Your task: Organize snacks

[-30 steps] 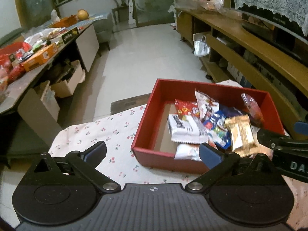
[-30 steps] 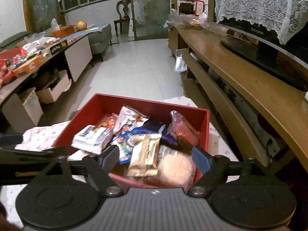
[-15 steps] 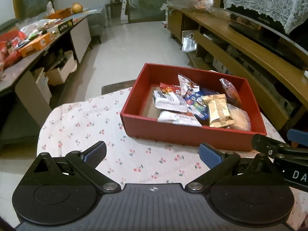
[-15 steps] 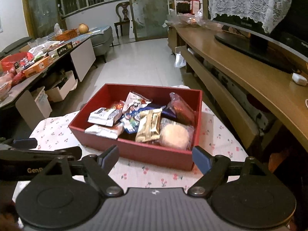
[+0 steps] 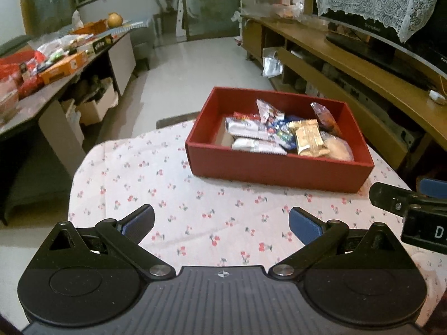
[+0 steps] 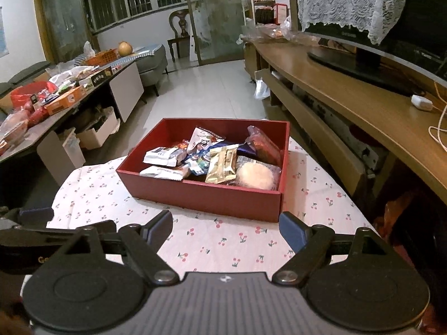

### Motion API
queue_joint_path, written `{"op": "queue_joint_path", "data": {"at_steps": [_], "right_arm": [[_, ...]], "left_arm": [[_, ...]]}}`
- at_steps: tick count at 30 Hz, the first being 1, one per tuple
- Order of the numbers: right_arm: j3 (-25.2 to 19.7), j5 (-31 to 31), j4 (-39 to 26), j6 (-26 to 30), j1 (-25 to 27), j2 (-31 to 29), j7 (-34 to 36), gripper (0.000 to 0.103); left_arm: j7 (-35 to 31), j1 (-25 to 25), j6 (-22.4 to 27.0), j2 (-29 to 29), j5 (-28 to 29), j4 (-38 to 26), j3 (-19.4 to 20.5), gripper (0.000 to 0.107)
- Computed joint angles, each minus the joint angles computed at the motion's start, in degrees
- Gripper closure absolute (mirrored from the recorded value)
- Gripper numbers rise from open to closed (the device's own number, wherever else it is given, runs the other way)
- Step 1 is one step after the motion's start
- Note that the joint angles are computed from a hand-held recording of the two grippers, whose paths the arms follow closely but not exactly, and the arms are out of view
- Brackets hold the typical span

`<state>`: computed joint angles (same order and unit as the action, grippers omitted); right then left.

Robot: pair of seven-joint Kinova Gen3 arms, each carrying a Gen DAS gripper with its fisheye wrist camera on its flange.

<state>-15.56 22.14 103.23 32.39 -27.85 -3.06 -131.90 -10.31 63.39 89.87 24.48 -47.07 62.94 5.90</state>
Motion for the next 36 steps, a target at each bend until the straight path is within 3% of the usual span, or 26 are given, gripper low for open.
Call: {"op": "queue_joint_path", "data": {"at_steps": [10,17,36], "right_arm": [[-2.01,-0.53,3.02,0.79,-0.20,-2.67,0.24,0.007],[-2.93,-0.89,3.88,0.82,0.25,-3.50,0.11,0.007],[-3.21,-3.83,5.67,-0.83,1.06,-5.24,1.67,0.007]], "left_arm": [[3.28,0.76,0.45,-1.06,2.53,1.82,1.20,0.004],[1.70,1.19,1.34,-0.12,3.31,0.96,1.81,0.005],[3.40,2.98,2.83,-0.08,2.27,0.94,1.35,0.005]]}}
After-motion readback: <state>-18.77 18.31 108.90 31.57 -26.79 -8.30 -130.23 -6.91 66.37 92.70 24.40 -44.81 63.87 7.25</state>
